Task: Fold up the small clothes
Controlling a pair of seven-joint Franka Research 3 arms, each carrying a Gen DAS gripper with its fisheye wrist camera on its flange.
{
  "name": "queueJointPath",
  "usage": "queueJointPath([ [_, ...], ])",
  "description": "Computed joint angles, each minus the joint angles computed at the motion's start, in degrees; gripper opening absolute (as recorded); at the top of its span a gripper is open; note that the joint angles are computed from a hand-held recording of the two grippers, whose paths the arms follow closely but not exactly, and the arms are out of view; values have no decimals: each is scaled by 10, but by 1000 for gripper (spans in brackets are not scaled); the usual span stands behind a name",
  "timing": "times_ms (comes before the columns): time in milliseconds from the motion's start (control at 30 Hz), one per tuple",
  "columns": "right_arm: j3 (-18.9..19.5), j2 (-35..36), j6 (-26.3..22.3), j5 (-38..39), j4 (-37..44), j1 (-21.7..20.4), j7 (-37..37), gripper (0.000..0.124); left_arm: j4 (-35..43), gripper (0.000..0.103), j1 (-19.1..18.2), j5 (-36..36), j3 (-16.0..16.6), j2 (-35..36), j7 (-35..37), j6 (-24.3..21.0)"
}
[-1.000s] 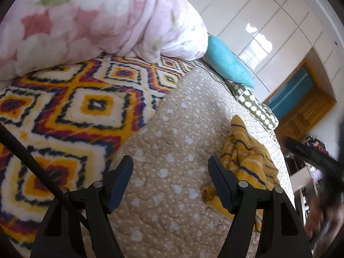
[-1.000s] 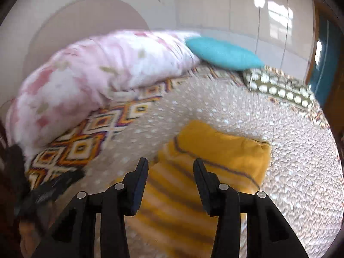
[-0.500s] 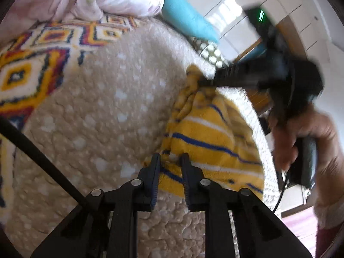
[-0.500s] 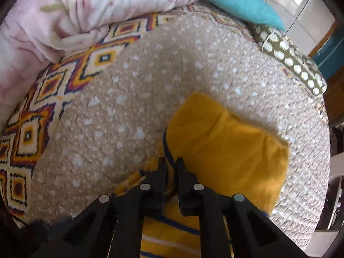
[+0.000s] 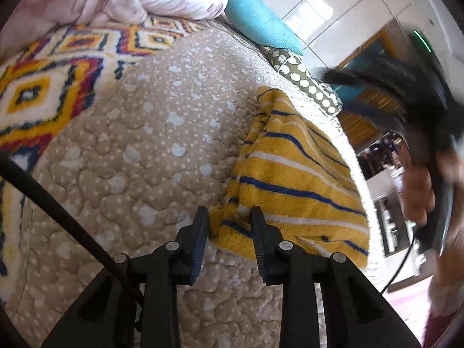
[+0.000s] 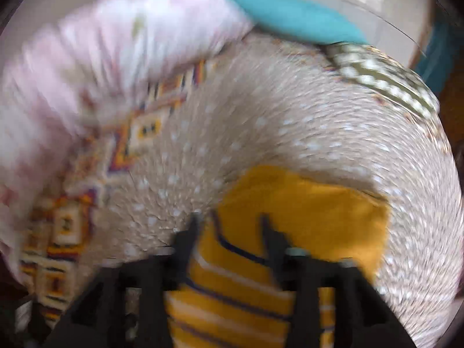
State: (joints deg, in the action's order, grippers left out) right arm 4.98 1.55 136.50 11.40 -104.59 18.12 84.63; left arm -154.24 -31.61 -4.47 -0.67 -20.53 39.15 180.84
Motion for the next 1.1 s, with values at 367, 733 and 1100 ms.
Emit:
queueJointPath([
  [367,-99,-113,-46,461,-258,-54,-252,88,-33,33,79,40,-71,-40,-73,20],
  [733,-46,-139,27,355,-238,-64,-201,34,0,46,161,132,-152,-39,-143,-43],
  [1100,-39,-237,162,166,-319,-109,-69,57,10,51,162,163,-154,-35,-166,-61],
])
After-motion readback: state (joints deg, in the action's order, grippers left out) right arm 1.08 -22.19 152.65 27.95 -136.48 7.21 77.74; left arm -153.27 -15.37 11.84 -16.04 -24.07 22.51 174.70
